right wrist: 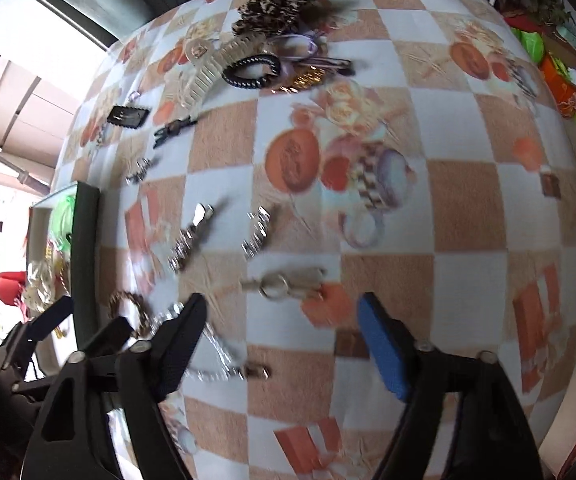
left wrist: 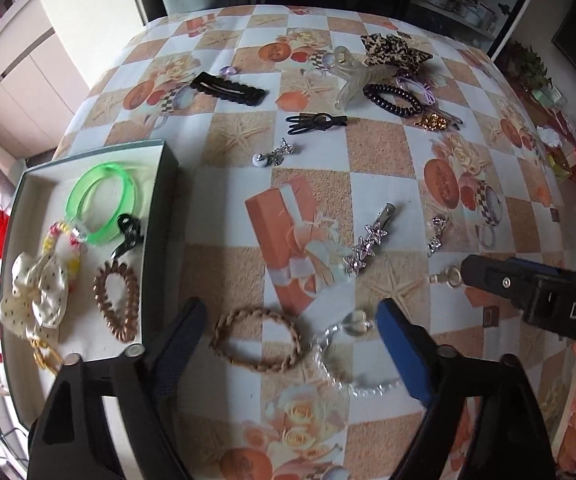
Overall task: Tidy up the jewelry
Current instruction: 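Move both open tools back over the table toward the remaining jewelry, then grasp silver star hair clip with left tool while right tool grasps silver charm clip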
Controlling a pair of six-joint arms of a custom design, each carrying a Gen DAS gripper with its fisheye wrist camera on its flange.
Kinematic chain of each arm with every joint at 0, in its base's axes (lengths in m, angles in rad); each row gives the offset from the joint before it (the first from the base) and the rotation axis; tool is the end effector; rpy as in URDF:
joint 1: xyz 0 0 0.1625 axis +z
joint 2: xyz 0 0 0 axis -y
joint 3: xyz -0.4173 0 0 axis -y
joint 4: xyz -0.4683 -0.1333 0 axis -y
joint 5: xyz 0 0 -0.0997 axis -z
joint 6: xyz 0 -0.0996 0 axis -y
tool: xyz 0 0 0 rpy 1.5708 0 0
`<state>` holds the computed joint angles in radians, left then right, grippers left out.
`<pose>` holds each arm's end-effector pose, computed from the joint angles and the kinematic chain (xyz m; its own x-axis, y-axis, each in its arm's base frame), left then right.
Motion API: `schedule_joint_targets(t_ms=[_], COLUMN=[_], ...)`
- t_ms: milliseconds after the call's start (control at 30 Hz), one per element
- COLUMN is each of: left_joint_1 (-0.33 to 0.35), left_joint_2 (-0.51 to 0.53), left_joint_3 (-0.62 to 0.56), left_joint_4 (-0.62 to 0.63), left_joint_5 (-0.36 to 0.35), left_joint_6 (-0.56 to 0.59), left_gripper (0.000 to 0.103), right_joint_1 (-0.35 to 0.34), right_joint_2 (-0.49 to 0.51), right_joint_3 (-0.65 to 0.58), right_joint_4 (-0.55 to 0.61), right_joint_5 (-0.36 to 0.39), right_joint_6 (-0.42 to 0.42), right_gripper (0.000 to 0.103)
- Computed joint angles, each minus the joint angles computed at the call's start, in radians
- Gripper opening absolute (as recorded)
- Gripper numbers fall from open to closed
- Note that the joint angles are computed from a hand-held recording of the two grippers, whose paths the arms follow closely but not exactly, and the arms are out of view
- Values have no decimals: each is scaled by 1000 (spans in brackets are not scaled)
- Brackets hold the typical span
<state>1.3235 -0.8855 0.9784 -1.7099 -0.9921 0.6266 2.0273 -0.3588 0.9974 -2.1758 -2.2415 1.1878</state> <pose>-0.0220 -0.8544 0.3635 -0.5191 0.7141 -0.4696 0.6777 0.6787 0.2830 0.4448 -0.7438 -0.0514 -0.6680 0.6960 0.2633 0.4790 0.6729 -0.5636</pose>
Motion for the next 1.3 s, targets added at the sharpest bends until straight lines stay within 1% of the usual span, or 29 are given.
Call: schedule_joint_targets(t_ms=[67, 133, 167, 300, 433, 500, 567, 667, 733, 767, 833, 900, 933, 967, 1000, 1033, 1067, 1100, 1300], left_joint_1=[1, 2, 3, 6, 5, 4, 2, 0, -1, -2, -4, -6, -7, -8, -9, -11, -12, -12, -2], left_joint_2=[12, 20, 25, 32, 36, 38, 40, 45, 41, 38, 38, 40, 41, 42, 42, 43, 45, 47, 67], left_joint_3=[-3, 0, -1, 6, 15, 20, 27, 36, 52, 62, 69, 71, 71, 70, 70, 68, 63, 58, -7], left_joint_4=[-5, -14, -11, -12, -8, -10, -14, -23, -48, -66, -81, -90, -89, -88, -85, -82, -74, -63, 12], left_joint_5=[-1, -3, -3, -21, -34, -36, -36, -34, -33, -29, -32, -38, -40, -42, -47, -51, -55, -62, -94], left_joint_6=[8, 17, 20, 45, 65, 68, 69, 72, 92, 105, 120, 127, 130, 131, 134, 135, 133, 129, 65], left_gripper=[85, 77, 75, 75, 75, 75, 75, 75, 73, 68, 68, 57, 55, 50, 42, 37, 30, 20, 19], right_joint_1=[-12, -23, -28, -44, -45, -45, -46, -47, -48, -48, -48, -47, -47, -47, -48, -47, -46, -46, -41], right_joint_2=[8, 21, 27, 59, 93, 107, 127, 126, 123, 123, 120, 104, 100, 92, 95, 94, 91, 93, 85], right_joint_3=[-10, -30, -39, -89, -151, -182, -221, -218, -211, -209, -201, -172, -166, -151, -155, -151, -146, -149, -131], right_joint_4=[-19, -16, -13, 19, 77, 123, 178, 176, 166, 163, 153, 130, 122, 113, 113, 110, 108, 108, 88], right_joint_5=[13, 21, 25, 38, 9, -10, -30, -35, -36, -37, -38, -37, -36, -36, -37, -38, -39, -40, -47], right_joint_6=[-24, -42, -50, -95, -129, -131, -130, -136, -141, -142, -145, -148, -149, -149, -150, -149, -147, -146, -124], right_gripper=[61, 54, 53, 48, 43, 36, 19, 10, 9, 8, 7, 7, 6, 6, 6, 6, 6, 6, 6])
